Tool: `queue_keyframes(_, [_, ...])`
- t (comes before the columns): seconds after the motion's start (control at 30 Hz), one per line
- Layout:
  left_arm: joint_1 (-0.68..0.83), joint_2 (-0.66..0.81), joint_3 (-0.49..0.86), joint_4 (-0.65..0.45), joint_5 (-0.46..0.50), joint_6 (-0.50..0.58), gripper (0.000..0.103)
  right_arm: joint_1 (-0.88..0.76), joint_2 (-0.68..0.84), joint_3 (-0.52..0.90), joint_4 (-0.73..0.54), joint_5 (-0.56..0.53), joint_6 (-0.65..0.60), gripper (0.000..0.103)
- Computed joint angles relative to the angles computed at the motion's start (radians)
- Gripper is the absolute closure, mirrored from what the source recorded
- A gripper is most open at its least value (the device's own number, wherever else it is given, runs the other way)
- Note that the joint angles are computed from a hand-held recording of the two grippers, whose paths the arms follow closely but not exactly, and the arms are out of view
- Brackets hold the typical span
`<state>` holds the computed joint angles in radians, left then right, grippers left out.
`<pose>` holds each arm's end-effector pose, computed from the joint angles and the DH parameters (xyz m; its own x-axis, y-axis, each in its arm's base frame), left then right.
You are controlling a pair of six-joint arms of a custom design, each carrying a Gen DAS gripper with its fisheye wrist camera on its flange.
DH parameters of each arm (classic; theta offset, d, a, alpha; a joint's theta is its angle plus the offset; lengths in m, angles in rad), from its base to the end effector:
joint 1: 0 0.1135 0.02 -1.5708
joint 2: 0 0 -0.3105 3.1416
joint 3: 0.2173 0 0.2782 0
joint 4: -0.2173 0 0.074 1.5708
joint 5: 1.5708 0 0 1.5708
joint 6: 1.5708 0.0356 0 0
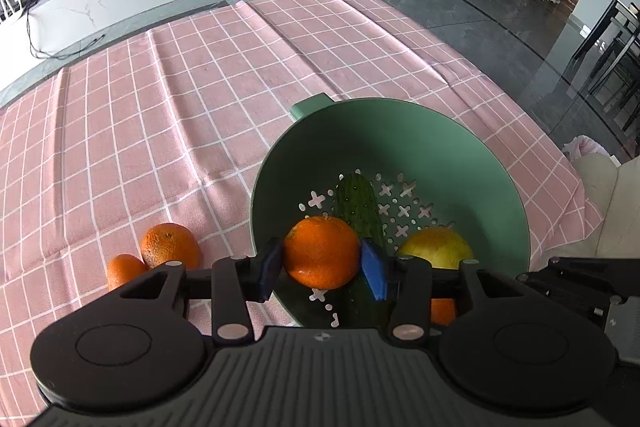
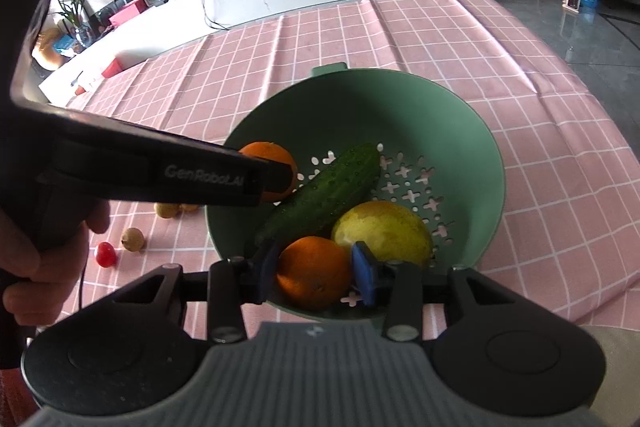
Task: Organize fruits
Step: 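Lower both held oranges into the green colander and open both tools, then move both tools back to the remaining oranges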
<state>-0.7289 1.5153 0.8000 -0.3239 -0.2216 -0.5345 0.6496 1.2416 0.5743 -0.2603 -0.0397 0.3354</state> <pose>0.2307 -0.1955 0.1969 -0.8420 0.0856 -0.5327 0.1601 0.9825 -0.0952 0.1870 0.1438 0.1986 -0.8069 -0.1999 -0.5559 -0.3789 0.8971 0.2274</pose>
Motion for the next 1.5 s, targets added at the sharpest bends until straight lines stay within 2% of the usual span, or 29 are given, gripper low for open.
queue_keyframes(0.07, [-0.007, -0.016, -0.007, 0.001, -0.002, 0.005, 0.047, -0.002, -0.011, -0.002, -0.007, 0.003, 0.008, 0.063])
queue_keyframes(0.13, [-0.015, -0.041, -0.018, 0.003, 0.001, 0.004, 0.043, -0.002, -0.024, -0.002, -0.017, 0.011, 0.016, 0.056])
queue_keyframes(0.3, [-0.041, -0.114, -0.037, -0.024, -0.016, -0.009, 0.043, 0.032, -0.065, 0.0, -0.044, 0.073, 0.044, 0.043])
queue_keyframes(0.43, [-0.06, -0.19, -0.06, -0.059, -0.046, -0.031, 0.043, 0.082, -0.114, -0.001, -0.058, 0.141, 0.076, 0.037])
queue_keyframes(0.7, [-0.105, -0.377, -0.111, -0.182, -0.12, -0.063, 0.042, 0.262, -0.196, -0.034, -0.014, 0.305, 0.22, 0.036])
queue_keyframes(0.93, [-0.071, -0.574, -0.203, -0.28, -0.125, -0.09, 0.042, 0.477, -0.143, -0.048, 0.091, 0.476, 0.312, 0.037])
queue_keyframes(1.2, [0.074, -0.786, -0.322, -0.326, -0.037, -0.053, 0.042, 0.602, 0.0, -0.011, 0.169, 0.533, 0.298, 0.055])
queue_keyframes(1.4, [0.228, -0.874, -0.413, -0.287, 0.076, 0.043, 0.043, 0.63, 0.102, 0.012, 0.233, 0.536, 0.246, 0.067])
queue_keyframes(1.43, [0.256, -0.888, -0.432, -0.273, 0.099, 0.064, 0.043, 0.631, 0.116, 0.017, 0.236, 0.539, 0.243, 0.072])
queue_keyframes(1.5, [0.31, -0.906, -0.466, -0.237, 0.143, 0.1, 0.043, 0.625, 0.158, 0.033, 0.242, 0.54, 0.24, 0.074])
